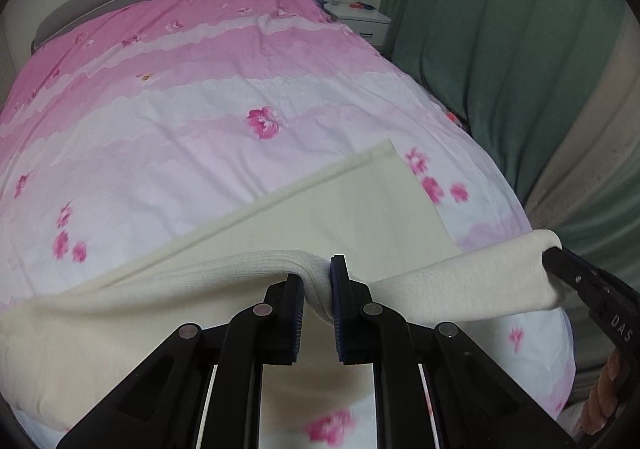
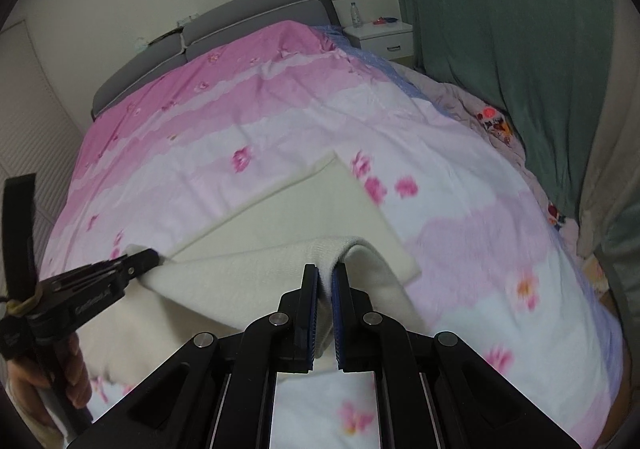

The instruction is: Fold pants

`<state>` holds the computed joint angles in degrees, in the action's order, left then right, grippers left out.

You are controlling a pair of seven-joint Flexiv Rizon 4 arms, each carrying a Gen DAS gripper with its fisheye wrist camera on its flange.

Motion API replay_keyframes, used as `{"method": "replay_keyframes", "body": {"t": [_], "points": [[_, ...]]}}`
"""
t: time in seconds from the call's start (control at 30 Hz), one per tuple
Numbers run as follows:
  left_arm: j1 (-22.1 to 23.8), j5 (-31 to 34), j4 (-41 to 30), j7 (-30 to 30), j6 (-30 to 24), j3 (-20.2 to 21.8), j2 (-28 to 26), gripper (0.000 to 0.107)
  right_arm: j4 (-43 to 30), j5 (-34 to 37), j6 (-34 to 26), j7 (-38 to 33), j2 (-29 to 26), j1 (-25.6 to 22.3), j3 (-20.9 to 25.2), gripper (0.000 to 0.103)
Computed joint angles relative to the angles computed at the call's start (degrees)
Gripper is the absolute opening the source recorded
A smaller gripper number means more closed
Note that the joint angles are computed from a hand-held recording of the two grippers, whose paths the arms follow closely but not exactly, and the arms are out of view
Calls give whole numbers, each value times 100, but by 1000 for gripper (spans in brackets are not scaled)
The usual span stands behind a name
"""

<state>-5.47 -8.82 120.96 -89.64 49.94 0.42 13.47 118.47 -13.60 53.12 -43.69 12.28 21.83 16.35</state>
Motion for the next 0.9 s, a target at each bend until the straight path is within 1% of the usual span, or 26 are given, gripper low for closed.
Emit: {"method": "replay_keyframes", "body": {"t": [0.13,0.17,0.23,0.27,0.33,0.37,0.43,0.53,0.6,0.63,0.67,0.77,0.8,0.83,0.87,0.9], "points": [[121,116,-408,-263,52,-120,-726,14,-480,73,87,-312,-718,-29,-274,8],[150,187,-550,-385,-88,-136,-877,14,-597,107,102,-332,-890,-39,-318,7],[171,253,-739,-527,-102,-127,-1181,14,-942,323,113,-548,-1320,-58,-437,7],[169,259,-794,-566,-85,-112,-1284,14,-1076,385,123,-625,-1497,-75,-473,4],[179,443,-1008,-789,-138,-91,-1532,14,-1346,404,130,-740,-1853,-107,-535,4],[176,523,-1089,-875,-145,-77,-1631,14,-1493,486,124,-828,-2032,-125,-553,1],[179,528,-1193,-934,-169,-44,-1820,14,-1590,-19,46,-614,-2240,-73,-686,1],[149,729,-1442,-1053,-318,-10,-2093,14,-1660,-403,216,-570,-2477,-101,-812,2],[129,809,-1576,-1169,-387,20,-2237,14,-1612,-610,196,-758,-2514,-135,-829,15],[121,827,-1667,-1269,-456,33,-2325,14,-1572,-604,201,-903,-2502,-169,-800,31],[118,811,-1755,-1323,-536,39,-2399,15,-1527,-476,247,-1134,-2499,-226,-736,41],[17,1123,-2276,-1597,-1110,62,-2683,17,-1563,78,98,-1829,-2517,-329,-534,47],[-21,1221,-2418,-1632,-1248,66,-2757,17,-1531,103,20,-2036,-2507,-310,-502,48],[-48,1256,-2506,-1649,-1314,65,-2805,20,-1477,64,35,-2101,-2487,-273,-511,51],[-51,1211,-2566,-1684,-1417,70,-2822,25,-1416,43,107,-2192,-2469,-251,-511,58],[-11,1032,-2553,-1668,-1405,58,-2822,28,-1371,75,187,-2324,-2458,-242,-491,62]]}}
